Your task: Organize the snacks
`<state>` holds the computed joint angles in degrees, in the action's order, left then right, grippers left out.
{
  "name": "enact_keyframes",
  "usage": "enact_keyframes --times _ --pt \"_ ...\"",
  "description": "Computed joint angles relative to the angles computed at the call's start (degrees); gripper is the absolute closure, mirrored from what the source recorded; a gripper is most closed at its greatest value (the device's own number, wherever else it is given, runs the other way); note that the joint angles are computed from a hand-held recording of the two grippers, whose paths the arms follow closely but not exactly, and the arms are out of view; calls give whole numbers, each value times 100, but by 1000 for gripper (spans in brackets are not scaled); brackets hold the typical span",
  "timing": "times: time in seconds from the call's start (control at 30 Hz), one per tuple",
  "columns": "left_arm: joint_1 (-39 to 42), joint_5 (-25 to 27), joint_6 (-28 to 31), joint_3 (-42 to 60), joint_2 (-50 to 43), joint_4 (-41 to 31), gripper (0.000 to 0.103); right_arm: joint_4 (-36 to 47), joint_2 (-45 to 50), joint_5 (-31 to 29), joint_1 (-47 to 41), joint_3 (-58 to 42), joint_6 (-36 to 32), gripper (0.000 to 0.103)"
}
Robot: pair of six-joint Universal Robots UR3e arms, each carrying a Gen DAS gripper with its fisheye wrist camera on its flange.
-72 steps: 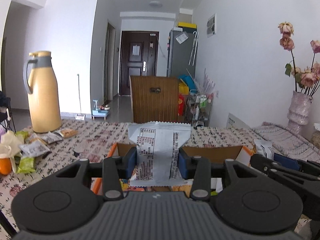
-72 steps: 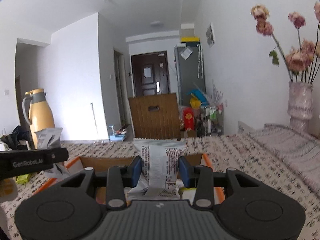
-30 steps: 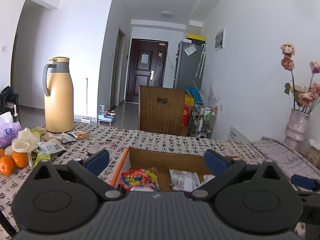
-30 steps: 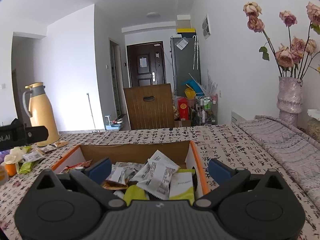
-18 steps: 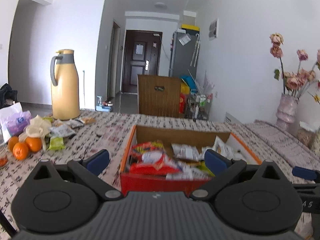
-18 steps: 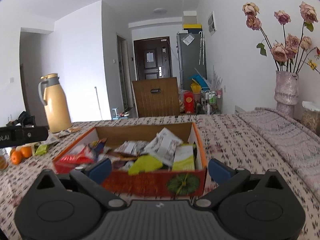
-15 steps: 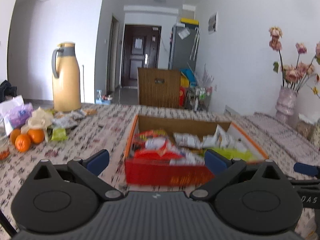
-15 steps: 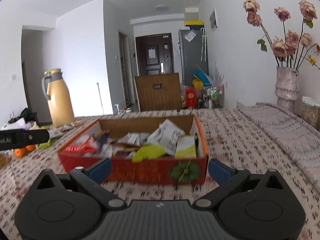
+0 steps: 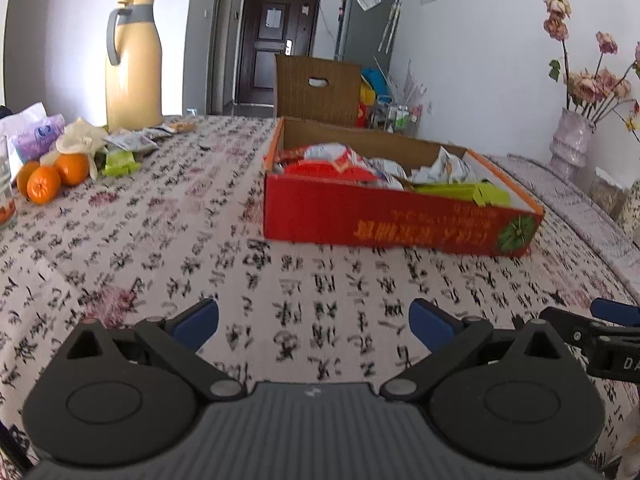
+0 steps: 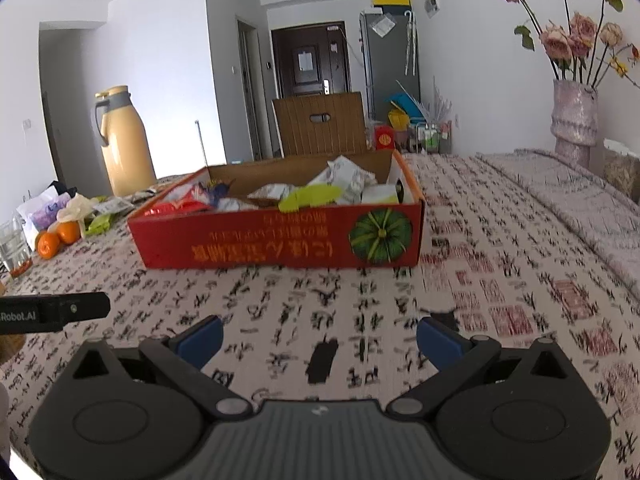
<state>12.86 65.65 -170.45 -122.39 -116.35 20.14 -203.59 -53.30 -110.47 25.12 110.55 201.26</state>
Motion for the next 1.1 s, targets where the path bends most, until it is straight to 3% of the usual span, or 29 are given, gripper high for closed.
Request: enact_keyframes --times 1.1 --pt "-49 -111 192 -423 193 261 0 -103 -149 -113 53 293 101 0"
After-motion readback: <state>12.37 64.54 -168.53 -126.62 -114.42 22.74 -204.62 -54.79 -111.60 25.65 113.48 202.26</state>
